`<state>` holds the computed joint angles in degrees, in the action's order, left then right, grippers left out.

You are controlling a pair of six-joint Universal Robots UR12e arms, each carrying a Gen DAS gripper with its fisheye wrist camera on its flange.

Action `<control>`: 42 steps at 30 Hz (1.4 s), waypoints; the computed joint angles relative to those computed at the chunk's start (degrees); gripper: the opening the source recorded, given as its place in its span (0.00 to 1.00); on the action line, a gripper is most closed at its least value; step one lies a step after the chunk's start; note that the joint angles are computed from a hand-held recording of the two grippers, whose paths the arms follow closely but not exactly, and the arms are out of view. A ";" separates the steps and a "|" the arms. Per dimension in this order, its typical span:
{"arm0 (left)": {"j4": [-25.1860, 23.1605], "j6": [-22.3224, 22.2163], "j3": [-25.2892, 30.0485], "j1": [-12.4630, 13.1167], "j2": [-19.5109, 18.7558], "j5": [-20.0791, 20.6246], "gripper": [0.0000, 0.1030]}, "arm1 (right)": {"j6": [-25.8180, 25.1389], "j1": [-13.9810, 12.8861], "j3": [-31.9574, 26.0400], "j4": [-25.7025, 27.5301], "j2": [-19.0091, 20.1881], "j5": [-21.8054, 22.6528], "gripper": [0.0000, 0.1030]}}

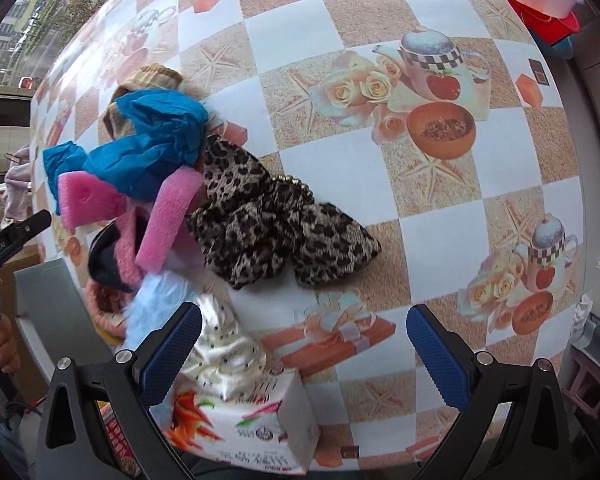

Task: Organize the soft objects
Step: 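Grasp the blue cloth with the left tool while the right tool grasps the leopard scrunchie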

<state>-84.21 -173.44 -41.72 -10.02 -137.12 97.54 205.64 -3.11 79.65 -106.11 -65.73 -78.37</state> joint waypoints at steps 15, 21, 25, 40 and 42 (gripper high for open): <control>0.79 -1.90 2.17 0.03 -3.44 -4.54 1.00 | -1.66 2.65 -5.36 -1.86 6.28 -9.70 1.00; -0.86 -3.31 4.61 0.41 -4.70 -6.50 1.00 | 4.98 1.30 -5.86 -0.32 7.08 -13.28 1.00; -1.46 -2.90 5.61 0.72 -5.02 -8.23 1.00 | 6.01 0.03 -2.46 -5.42 5.05 -12.40 1.00; -7.83 -5.52 13.96 0.04 -9.84 -9.20 1.00 | 3.20 0.27 -7.15 -8.08 10.76 -8.78 1.00; -7.47 -4.28 15.22 0.02 -10.53 -9.11 1.00 | 2.37 0.32 -7.70 -8.10 11.35 -9.33 1.00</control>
<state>-91.68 -177.72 -26.51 -10.00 -147.64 88.43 208.01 -2.80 71.95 -114.20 -54.37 -87.70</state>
